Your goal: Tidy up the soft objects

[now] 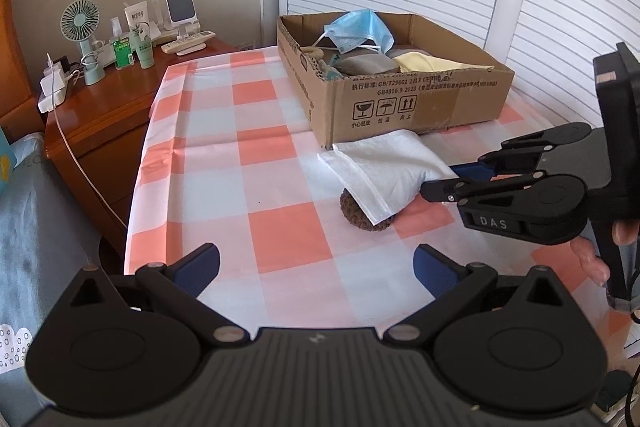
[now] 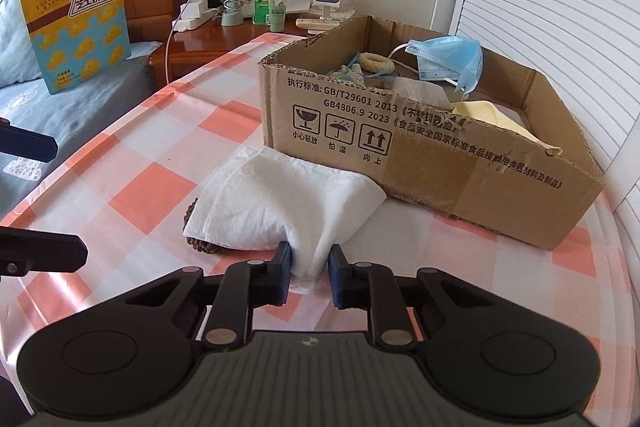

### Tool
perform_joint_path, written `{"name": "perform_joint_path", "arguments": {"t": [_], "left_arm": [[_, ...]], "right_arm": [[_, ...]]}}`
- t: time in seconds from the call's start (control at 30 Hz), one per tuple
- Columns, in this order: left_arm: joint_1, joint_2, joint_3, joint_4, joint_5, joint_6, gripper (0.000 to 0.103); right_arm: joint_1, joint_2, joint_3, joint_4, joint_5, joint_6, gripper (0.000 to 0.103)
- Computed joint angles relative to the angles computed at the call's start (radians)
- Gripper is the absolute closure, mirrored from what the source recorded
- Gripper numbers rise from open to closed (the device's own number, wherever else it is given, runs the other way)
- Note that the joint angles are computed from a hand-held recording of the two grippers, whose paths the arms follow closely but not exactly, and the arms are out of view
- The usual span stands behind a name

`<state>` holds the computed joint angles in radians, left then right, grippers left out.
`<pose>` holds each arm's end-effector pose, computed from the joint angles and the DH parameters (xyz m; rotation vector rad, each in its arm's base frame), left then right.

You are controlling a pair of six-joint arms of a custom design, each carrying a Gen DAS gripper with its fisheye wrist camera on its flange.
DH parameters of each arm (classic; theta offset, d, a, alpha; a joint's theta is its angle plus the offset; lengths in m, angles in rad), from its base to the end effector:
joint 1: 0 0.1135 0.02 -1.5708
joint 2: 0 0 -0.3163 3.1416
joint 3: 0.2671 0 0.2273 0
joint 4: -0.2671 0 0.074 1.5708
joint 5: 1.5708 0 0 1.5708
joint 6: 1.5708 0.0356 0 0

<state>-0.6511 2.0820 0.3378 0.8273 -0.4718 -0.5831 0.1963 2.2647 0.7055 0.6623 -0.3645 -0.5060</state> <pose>0.2169 -0.1449 0.0792 -0.1115 2.3534 -0.0005 0.3425 0.0811 0.0543 -0.9738 2.2066 0.3082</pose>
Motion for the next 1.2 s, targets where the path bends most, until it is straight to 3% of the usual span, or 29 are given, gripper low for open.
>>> {"name": "perform_joint_path", "arguments": {"t": [0.27, 0.43, 0.67, 0.73, 0.83, 0.87, 0.9, 1.03, 1.1, 1.2], "left_arm": [[0.009, 0.02, 0.028, -0.008, 0.019, 0.025, 0.001], [0.011, 0.027, 0.067, -0.046, 0.03, 0.047, 0.001], [0.018, 0.059, 0.134, -0.092, 0.058, 0.073, 0.001], [0.019, 0.067, 0.151, -0.101, 0.063, 0.082, 0.001], [0.024, 0.08, 0.168, -0.088, 0.068, 0.096, 0.005], [0.03, 0.084, 0.177, -0.091, 0.077, 0.099, 0.007], [0.033, 0.089, 0.181, -0.086, 0.081, 0.102, 0.011], [0.046, 0.112, 0.221, -0.106, 0.098, 0.111, 0.026], [0.051, 0.128, 0.248, -0.128, 0.102, 0.118, 0.032], [0.059, 0.152, 0.288, -0.155, 0.115, 0.135, 0.042]], "right_arm": [[-0.062, -0.052, -0.044, 0.016, -0.03, -0.004, 0.082], [-0.104, -0.052, -0.063, 0.042, 0.009, -0.029, 0.082], [-0.168, -0.037, -0.042, -0.008, 0.01, -0.039, 0.079], [-0.18, -0.032, -0.041, -0.006, 0.001, -0.04, 0.074], [-0.192, -0.026, -0.042, -0.005, -0.008, -0.048, 0.057], [-0.194, -0.022, -0.047, 0.006, -0.009, -0.049, 0.047], [-0.196, -0.017, -0.051, 0.015, -0.01, -0.051, 0.038], [-0.207, 0.003, -0.06, 0.041, -0.017, -0.069, 0.029], [-0.212, 0.01, -0.063, 0.051, -0.019, -0.075, 0.013], [-0.225, 0.015, -0.041, 0.008, -0.038, -0.084, 0.005]]}}
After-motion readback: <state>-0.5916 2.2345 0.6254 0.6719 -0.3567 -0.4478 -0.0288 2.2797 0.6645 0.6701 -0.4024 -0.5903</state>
